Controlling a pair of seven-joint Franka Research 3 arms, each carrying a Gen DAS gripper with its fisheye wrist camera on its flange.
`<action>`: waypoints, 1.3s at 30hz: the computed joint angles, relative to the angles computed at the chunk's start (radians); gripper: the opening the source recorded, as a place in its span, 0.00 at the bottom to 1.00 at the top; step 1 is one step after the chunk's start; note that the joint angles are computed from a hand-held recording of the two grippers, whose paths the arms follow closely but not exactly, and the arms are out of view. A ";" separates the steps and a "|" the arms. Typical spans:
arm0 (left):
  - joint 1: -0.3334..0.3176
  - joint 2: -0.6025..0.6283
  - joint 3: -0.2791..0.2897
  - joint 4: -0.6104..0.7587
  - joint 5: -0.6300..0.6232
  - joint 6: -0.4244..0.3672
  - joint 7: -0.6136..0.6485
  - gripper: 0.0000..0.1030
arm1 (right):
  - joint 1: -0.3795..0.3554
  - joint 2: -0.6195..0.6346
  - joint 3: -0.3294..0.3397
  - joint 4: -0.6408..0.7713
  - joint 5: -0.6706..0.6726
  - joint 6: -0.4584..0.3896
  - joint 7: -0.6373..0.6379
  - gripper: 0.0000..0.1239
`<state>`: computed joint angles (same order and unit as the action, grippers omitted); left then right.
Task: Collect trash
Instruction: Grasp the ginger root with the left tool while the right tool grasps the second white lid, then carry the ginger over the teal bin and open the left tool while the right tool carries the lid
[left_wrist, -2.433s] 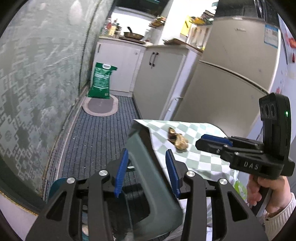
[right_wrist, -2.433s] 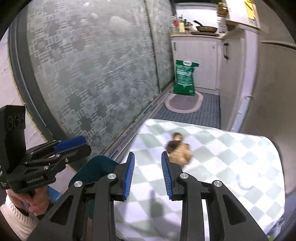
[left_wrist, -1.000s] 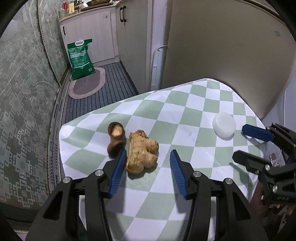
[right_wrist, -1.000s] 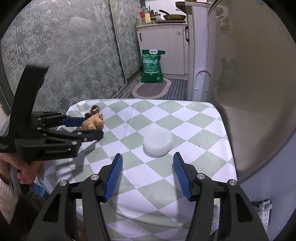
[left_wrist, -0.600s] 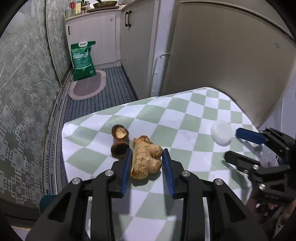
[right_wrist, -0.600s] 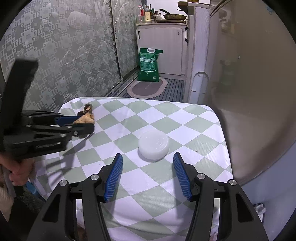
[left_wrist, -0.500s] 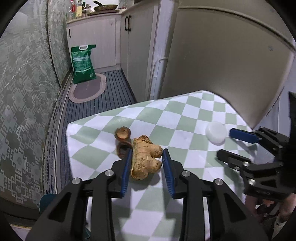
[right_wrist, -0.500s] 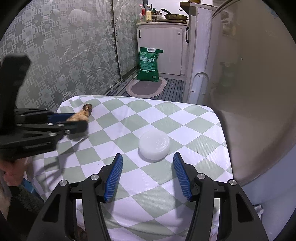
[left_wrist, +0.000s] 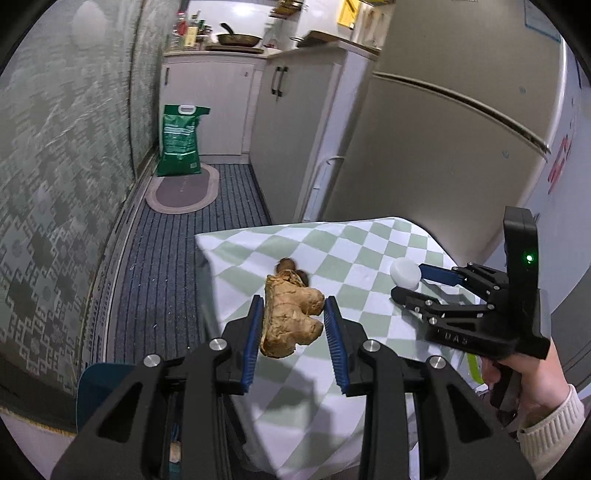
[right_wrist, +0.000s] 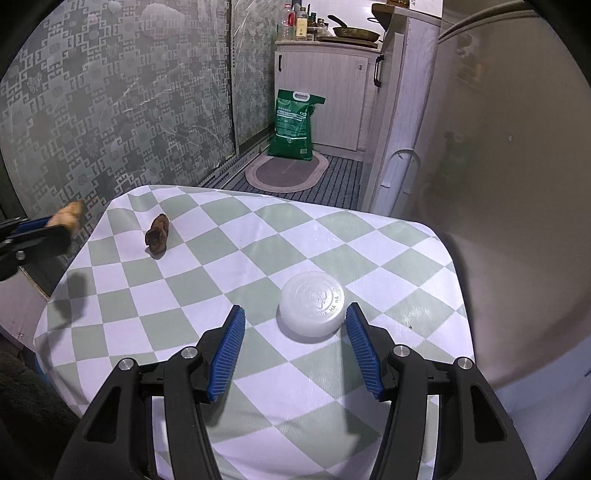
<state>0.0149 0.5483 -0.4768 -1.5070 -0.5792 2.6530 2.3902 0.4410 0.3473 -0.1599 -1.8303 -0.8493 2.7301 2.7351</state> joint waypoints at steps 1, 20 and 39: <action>0.011 -0.002 -0.007 -0.007 -0.012 0.002 0.010 0.34 | 0.000 0.004 0.001 0.005 0.002 -0.004 -0.003 0.46; 0.084 0.055 0.021 0.009 -0.037 0.003 0.012 0.34 | 0.033 0.110 -0.003 0.159 0.114 -0.056 -0.115 0.32; 0.132 0.088 0.065 0.001 0.070 0.005 -0.056 0.35 | 0.116 0.229 -0.010 0.406 0.257 0.002 -0.266 0.32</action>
